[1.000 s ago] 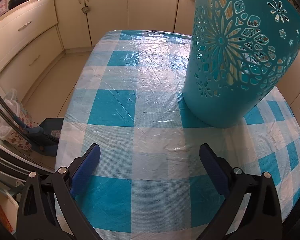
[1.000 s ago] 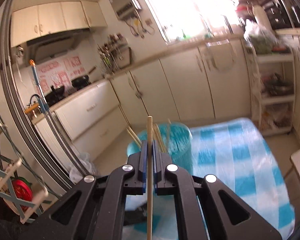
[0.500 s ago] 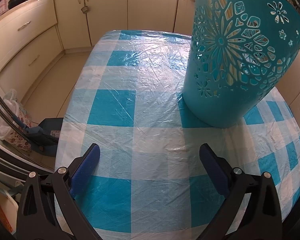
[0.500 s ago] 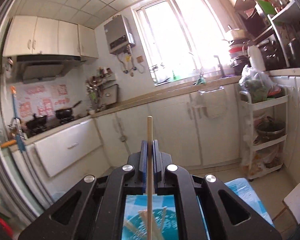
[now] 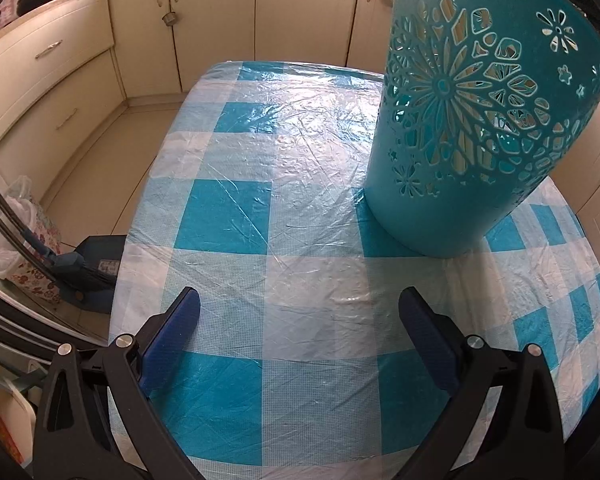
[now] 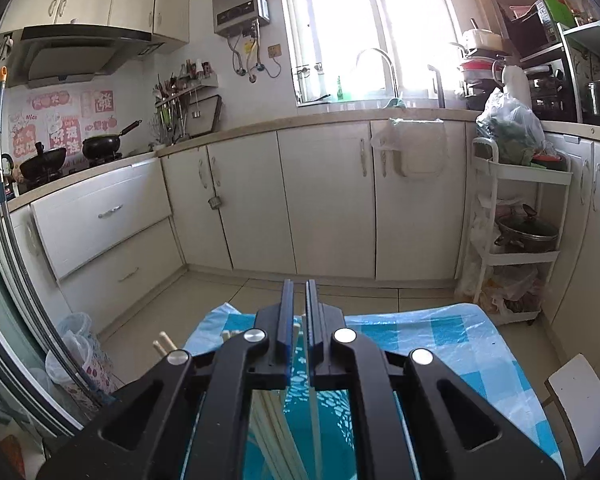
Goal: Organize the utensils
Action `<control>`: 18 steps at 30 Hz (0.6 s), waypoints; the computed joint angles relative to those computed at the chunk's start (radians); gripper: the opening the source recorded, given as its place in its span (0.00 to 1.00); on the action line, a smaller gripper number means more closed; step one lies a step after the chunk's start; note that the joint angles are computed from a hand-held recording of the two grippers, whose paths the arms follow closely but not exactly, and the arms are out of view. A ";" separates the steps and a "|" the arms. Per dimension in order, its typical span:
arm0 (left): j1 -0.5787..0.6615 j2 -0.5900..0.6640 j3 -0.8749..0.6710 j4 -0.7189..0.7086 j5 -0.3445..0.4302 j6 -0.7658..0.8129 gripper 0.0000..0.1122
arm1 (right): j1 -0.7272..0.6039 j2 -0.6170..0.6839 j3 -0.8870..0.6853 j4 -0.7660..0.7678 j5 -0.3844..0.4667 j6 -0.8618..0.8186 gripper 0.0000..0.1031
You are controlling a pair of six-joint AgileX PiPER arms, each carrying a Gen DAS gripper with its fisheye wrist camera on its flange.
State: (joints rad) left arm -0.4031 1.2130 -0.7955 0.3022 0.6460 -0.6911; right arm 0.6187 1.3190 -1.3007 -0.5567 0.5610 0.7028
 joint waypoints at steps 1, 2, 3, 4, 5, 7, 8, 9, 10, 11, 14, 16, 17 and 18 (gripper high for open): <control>0.000 0.000 0.000 0.000 0.000 0.000 0.85 | -0.003 -0.016 0.017 0.026 0.002 -0.020 0.08; 0.000 0.000 0.000 0.000 0.000 0.000 0.85 | -0.007 -0.026 0.025 0.048 0.003 -0.035 0.11; 0.000 0.002 -0.002 -0.003 0.003 0.006 0.85 | -0.011 -0.048 0.042 0.079 0.006 -0.056 0.13; 0.004 0.003 -0.005 -0.010 0.004 0.014 0.85 | -0.017 -0.071 0.058 0.119 0.011 -0.084 0.18; 0.008 0.002 -0.007 -0.015 0.007 0.019 0.85 | -0.020 -0.089 0.067 0.149 0.021 -0.102 0.26; -0.004 -0.005 -0.014 0.027 0.039 -0.022 0.85 | -0.019 -0.142 0.092 0.196 0.058 -0.114 0.43; -0.023 -0.007 -0.023 0.065 0.070 -0.059 0.85 | -0.014 -0.163 0.099 0.209 0.079 -0.112 0.51; -0.042 -0.020 -0.033 0.093 0.107 -0.086 0.85 | -0.007 -0.185 0.101 0.225 0.110 -0.119 0.53; -0.057 -0.040 -0.040 0.109 0.136 -0.101 0.85 | 0.006 -0.207 0.104 0.227 0.143 -0.117 0.59; -0.082 -0.066 -0.048 0.137 0.169 -0.130 0.85 | 0.029 -0.233 0.104 0.215 0.189 -0.101 0.68; -0.176 -0.154 -0.088 0.205 0.289 -0.191 0.85 | 0.120 -0.287 0.104 0.132 0.313 -0.006 0.86; -0.266 -0.203 -0.134 0.264 0.396 -0.247 0.85 | 0.232 -0.319 0.090 0.027 0.438 0.108 0.92; -0.325 -0.217 -0.162 0.305 0.467 -0.287 0.85 | 0.306 -0.328 0.077 -0.035 0.517 0.175 0.93; -0.392 -0.236 -0.198 0.343 0.549 -0.320 0.85 | 0.365 -0.330 0.060 -0.076 0.584 0.220 0.93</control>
State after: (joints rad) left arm -0.7949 0.9768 -0.9931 0.6450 1.1949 -1.0112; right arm 0.9836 0.9892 -1.2406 -0.6328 1.1446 0.9232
